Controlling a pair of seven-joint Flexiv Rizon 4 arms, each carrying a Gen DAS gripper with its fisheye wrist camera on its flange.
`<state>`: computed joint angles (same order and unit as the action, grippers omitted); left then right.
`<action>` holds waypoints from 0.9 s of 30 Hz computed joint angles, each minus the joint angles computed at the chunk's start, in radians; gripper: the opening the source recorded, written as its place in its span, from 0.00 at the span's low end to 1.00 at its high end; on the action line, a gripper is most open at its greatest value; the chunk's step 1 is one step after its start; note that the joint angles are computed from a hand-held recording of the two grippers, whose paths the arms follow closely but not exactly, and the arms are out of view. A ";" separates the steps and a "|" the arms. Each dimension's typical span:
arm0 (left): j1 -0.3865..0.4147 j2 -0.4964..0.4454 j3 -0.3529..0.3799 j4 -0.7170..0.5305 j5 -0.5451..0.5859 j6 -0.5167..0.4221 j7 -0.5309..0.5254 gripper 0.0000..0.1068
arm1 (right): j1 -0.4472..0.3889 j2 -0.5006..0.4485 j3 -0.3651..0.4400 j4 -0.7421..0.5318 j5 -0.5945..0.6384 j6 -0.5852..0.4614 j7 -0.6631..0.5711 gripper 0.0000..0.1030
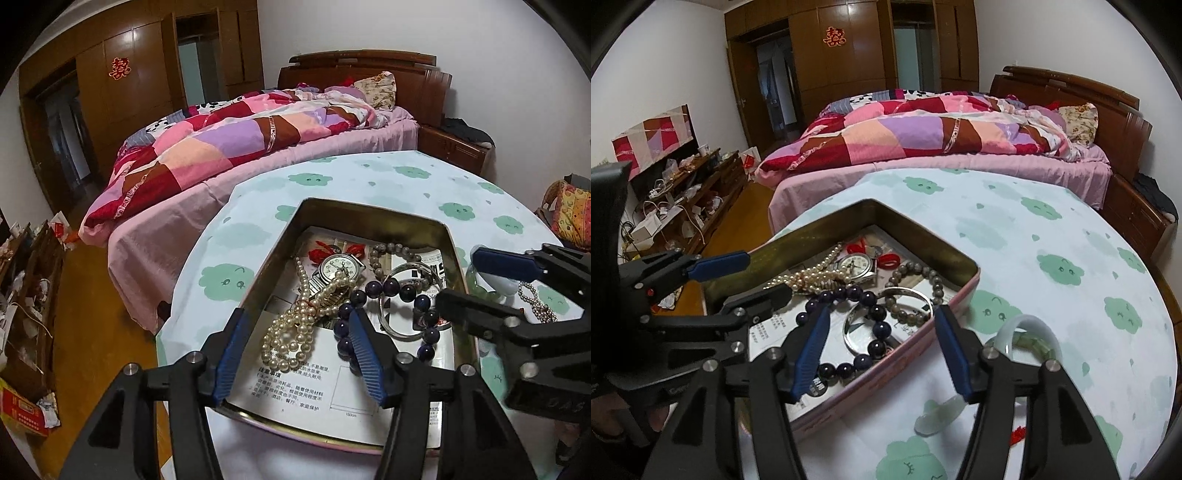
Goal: Organize jewelry
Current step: 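Open both tools to release the jewelry and move them back over the table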
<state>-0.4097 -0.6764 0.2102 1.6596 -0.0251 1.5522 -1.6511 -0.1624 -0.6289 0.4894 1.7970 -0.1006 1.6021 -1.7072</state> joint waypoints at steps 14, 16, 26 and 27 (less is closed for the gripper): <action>-0.047 0.008 0.036 0.004 0.026 0.015 -0.042 0.64 | -0.090 0.092 -0.061 0.148 0.034 0.069 0.079 0.65; -0.053 0.008 0.037 0.004 0.028 0.013 -0.039 0.64 | -0.101 0.101 -0.073 0.164 0.028 0.071 0.098 0.65; -0.068 0.026 -0.005 0.019 0.041 0.020 -0.010 0.64 | -0.127 0.114 -0.112 0.225 0.008 0.082 0.175 0.66; -0.066 0.028 -0.016 0.022 0.042 0.025 -0.001 0.64 | -0.126 0.113 -0.115 0.227 0.004 0.084 0.179 0.66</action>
<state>-0.4754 -0.6479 0.1939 1.6816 0.0165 1.5773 -1.6521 -0.2888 -0.5155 0.3740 2.0240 -0.0969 1.6858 -1.5281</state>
